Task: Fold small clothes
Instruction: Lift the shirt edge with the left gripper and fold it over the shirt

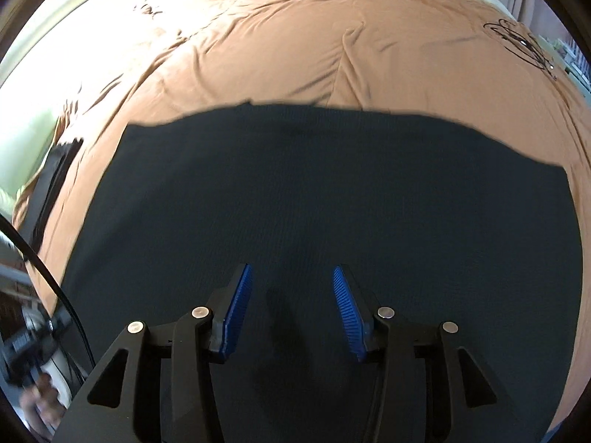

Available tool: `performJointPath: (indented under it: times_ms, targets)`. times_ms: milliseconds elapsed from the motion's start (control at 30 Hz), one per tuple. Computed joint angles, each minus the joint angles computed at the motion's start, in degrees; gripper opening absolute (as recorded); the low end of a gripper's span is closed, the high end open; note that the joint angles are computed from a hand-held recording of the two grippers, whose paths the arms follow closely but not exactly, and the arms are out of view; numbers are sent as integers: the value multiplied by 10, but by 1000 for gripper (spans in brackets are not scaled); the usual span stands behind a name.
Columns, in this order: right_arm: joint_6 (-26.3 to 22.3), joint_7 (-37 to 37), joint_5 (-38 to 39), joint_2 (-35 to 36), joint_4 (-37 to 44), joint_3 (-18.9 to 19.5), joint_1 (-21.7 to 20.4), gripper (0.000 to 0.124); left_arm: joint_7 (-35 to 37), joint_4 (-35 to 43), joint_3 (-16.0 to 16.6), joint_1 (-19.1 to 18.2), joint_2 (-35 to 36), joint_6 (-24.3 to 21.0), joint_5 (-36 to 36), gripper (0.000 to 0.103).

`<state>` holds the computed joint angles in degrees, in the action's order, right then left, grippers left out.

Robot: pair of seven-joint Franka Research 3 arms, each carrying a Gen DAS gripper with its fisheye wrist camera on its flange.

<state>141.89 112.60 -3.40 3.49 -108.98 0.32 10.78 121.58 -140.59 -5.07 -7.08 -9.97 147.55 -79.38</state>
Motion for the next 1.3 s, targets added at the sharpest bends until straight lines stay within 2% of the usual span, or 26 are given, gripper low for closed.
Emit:
performJointPath:
  times_ms: [133,267,433,633,800,900,1100,1167,1300]
  targets:
    - [38,8,7,-46,-76,10,6,44,2,0,-1,-1,-3,1,6,8]
    - [57,23,-3,-86,-133,26,10,35,-3,3,2,-1,-9,-8,13,8]
    - [82,93,-47,-118,-182,48,7,34,-1,10,5,-5,-26,-16,21,7]
    - [129,102,-23,-164,-249,59,4,31,3,35,8,-18,-39,-27,31,7]
    - [186,86,26,-186,-295,59,4,15,1,68,4,-31,-38,-35,36,7]
    - [219,63,69,-195,-320,54,11,14,5,89,2,-39,-36,-40,36,7]
    - [244,73,74,-204,-339,79,-9,14,0,143,-9,-53,-21,-52,51,7]
    - [261,50,102,-214,-356,62,8,14,-7,159,-13,-56,-17,-55,67,7]
    - [272,-53,212,-241,-381,-6,73,14,-22,187,-24,-68,-6,-52,96,7]
